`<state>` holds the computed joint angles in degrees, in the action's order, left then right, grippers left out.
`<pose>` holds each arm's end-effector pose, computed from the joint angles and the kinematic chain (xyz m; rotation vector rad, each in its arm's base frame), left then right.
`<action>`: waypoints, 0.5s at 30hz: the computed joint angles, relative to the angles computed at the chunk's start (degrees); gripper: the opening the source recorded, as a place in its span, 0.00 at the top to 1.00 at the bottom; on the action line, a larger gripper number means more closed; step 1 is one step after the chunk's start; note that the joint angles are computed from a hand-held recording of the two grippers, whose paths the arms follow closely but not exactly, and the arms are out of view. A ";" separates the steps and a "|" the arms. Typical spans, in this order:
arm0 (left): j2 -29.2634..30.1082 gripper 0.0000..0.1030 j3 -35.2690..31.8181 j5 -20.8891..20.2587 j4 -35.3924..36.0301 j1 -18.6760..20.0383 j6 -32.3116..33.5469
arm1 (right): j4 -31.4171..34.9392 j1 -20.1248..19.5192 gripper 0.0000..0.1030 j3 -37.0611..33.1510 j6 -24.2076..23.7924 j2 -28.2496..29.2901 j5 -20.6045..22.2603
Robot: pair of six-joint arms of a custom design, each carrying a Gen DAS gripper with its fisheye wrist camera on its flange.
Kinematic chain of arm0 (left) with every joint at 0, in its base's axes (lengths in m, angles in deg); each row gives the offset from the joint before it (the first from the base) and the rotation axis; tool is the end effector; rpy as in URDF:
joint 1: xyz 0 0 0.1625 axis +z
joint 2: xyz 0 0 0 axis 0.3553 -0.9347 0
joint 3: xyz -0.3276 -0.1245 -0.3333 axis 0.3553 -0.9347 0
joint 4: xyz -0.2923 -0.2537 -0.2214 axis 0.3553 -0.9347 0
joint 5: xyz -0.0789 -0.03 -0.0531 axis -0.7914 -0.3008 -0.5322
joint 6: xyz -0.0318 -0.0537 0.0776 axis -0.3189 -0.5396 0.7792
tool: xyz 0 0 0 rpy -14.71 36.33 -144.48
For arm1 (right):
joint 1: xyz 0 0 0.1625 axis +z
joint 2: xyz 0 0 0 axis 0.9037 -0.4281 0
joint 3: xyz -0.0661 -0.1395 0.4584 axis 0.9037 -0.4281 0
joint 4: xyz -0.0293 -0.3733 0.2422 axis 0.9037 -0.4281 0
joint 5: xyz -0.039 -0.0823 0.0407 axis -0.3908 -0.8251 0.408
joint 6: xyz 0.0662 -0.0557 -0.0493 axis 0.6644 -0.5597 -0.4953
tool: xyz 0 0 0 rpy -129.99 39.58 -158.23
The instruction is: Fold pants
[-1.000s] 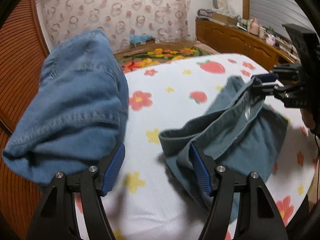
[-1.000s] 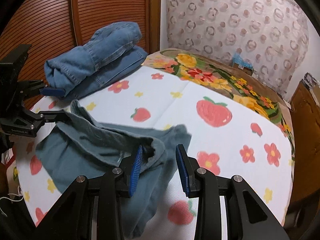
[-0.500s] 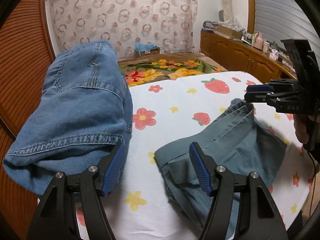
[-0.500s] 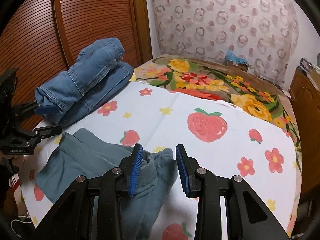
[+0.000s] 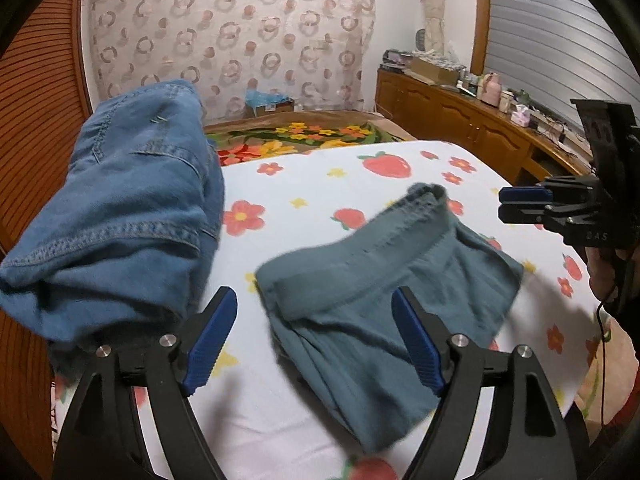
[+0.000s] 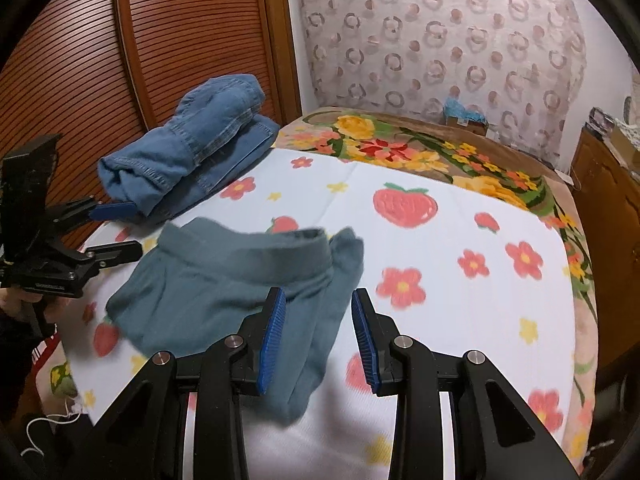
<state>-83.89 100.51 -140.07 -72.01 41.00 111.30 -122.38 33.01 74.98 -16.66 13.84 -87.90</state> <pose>-0.2267 -0.7666 0.1112 1.3645 2.4202 -0.5488 0.1663 -0.6179 0.2642 0.4264 -2.2011 1.0677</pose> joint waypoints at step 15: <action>-3.24 0.22 6.98 0.71 -1.49 -0.25 -1.81 | -3.55 0.66 0.66 7.50 4.37 -1.90 -1.24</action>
